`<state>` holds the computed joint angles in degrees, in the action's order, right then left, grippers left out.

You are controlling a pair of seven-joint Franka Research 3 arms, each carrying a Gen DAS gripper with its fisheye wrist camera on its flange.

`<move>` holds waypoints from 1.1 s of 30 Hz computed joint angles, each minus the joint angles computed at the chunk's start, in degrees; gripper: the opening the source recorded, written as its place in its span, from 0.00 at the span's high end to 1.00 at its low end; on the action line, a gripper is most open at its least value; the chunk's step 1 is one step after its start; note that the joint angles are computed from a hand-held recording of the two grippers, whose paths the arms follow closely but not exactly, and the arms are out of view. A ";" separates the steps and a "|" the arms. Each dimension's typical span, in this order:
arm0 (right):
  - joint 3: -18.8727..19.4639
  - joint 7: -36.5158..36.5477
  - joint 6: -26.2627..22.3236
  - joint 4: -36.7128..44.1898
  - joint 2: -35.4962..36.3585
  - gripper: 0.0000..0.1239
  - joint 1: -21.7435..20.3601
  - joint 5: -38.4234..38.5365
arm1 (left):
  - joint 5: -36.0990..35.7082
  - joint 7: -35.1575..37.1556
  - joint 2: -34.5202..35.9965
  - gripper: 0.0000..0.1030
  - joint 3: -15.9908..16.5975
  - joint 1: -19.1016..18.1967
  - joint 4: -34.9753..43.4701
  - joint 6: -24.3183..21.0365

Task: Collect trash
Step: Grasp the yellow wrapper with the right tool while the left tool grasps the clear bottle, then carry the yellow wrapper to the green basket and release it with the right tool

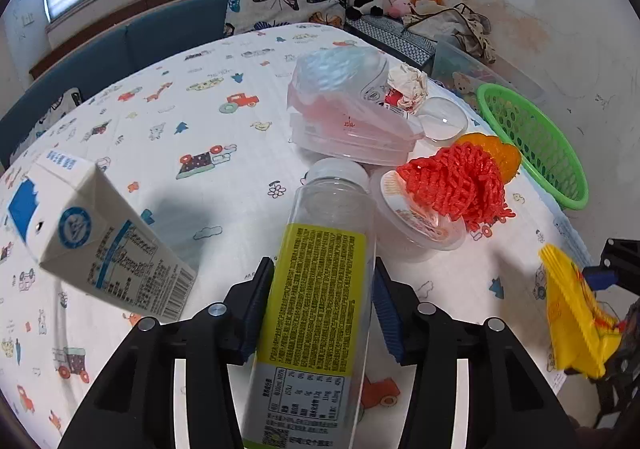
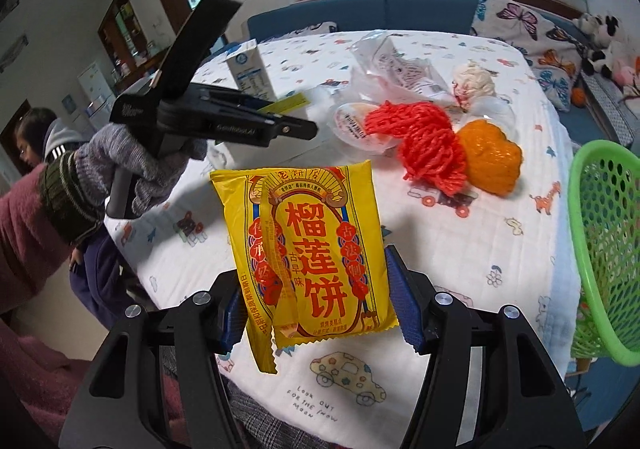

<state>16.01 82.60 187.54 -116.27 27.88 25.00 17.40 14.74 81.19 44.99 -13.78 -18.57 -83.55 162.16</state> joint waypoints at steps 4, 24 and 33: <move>0.14 0.55 0.80 -0.20 -0.07 0.51 -0.29 0.25 | 0.02 -1.04 -2.17 0.56 0.22 0.34 -3.56 2.54; -15.78 6.07 4.83 -5.28 -4.54 0.51 11.42 7.39 | 0.18 -3.28 -12.73 0.57 -4.28 4.32 -17.41 12.28; -32.83 3.68 5.01 -9.34 -6.88 0.49 22.87 19.08 | -1.81 1.95 -8.67 0.57 -8.48 3.15 -9.10 9.30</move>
